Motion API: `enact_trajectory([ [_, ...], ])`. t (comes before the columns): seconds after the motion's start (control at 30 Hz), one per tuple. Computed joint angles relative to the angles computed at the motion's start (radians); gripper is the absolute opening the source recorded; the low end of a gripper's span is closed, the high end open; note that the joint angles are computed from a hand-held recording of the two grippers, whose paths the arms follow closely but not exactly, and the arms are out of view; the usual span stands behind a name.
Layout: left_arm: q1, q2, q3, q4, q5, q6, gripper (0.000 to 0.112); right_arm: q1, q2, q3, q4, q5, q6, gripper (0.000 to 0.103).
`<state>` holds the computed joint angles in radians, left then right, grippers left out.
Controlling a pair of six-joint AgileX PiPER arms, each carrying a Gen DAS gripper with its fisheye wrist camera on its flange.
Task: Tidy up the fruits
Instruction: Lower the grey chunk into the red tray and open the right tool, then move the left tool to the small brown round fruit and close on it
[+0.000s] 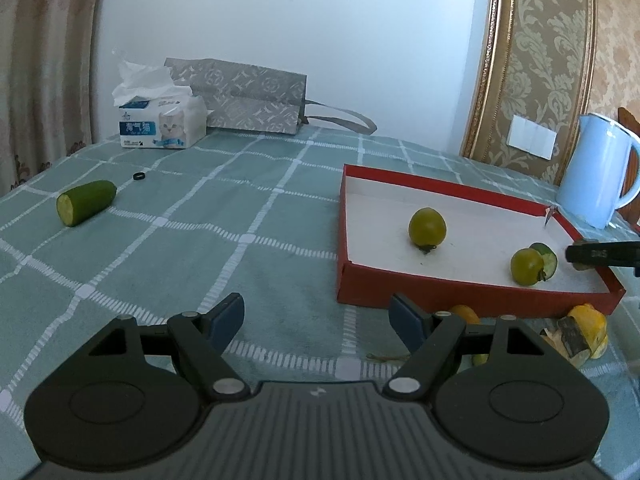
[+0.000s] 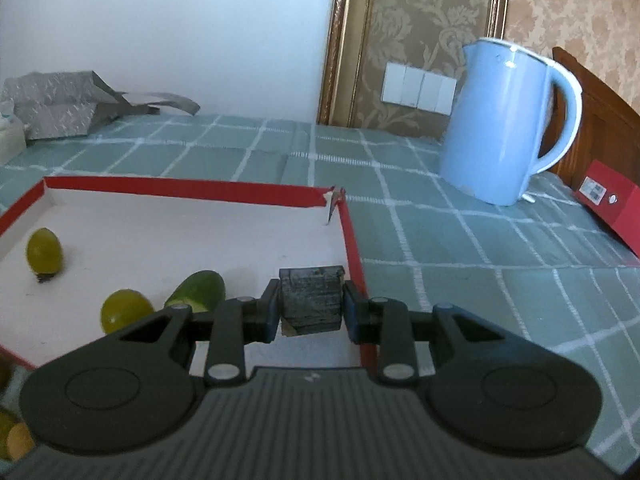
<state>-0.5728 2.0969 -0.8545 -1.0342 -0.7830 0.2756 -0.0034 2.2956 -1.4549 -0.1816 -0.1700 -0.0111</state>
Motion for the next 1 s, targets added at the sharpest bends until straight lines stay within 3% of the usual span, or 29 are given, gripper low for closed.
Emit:
enact_trajectory([
  [0.1, -0.001, 0.001, -0.002, -0.003, 0.002, 0.007, 0.079, 0.001, 0.015, -0.017, -0.05, 0.011, 0.056, 0.033],
  [0.17, -0.001, 0.001, -0.004, -0.006, 0.003, 0.012, 0.079, -0.01, 0.003, 0.015, -0.112, -0.04, 0.117, 0.047],
  [0.23, -0.002, 0.0, -0.006, -0.014, 0.004, 0.018, 0.079, -0.022, -0.027, 0.076, -0.154, -0.114, 0.17, 0.056],
  [0.3, -0.004, 0.0, -0.007, -0.021, 0.003, 0.021, 0.079, -0.023, -0.068, 0.173, -0.038, -0.221, 0.062, 0.082],
  [0.37, -0.006, 0.0, -0.008, -0.027, 0.003, 0.025, 0.079, -0.021, -0.11, 0.292, 0.08, -0.353, -0.049, 0.09],
  [0.5, -0.004, -0.002, -0.006, -0.019, 0.008, 0.024, 0.08, -0.05, -0.167, 0.49, 0.102, -0.537, -0.093, 0.09],
  [0.57, -0.006, 0.0, -0.011, -0.033, 0.007, 0.039, 0.079, -0.103, -0.19, 0.563, 0.013, -0.584, 0.012, 0.09],
  [0.77, 0.026, -0.018, -0.024, -0.011, 0.108, -0.015, 0.079, -0.189, -0.205, 0.627, -0.058, -0.634, 0.15, 0.094],
  [1.0, 0.004, -0.015, -0.075, -0.11, 0.134, 0.074, 0.079, -0.188, -0.201, 0.62, -0.067, -0.621, 0.148, 0.096],
])
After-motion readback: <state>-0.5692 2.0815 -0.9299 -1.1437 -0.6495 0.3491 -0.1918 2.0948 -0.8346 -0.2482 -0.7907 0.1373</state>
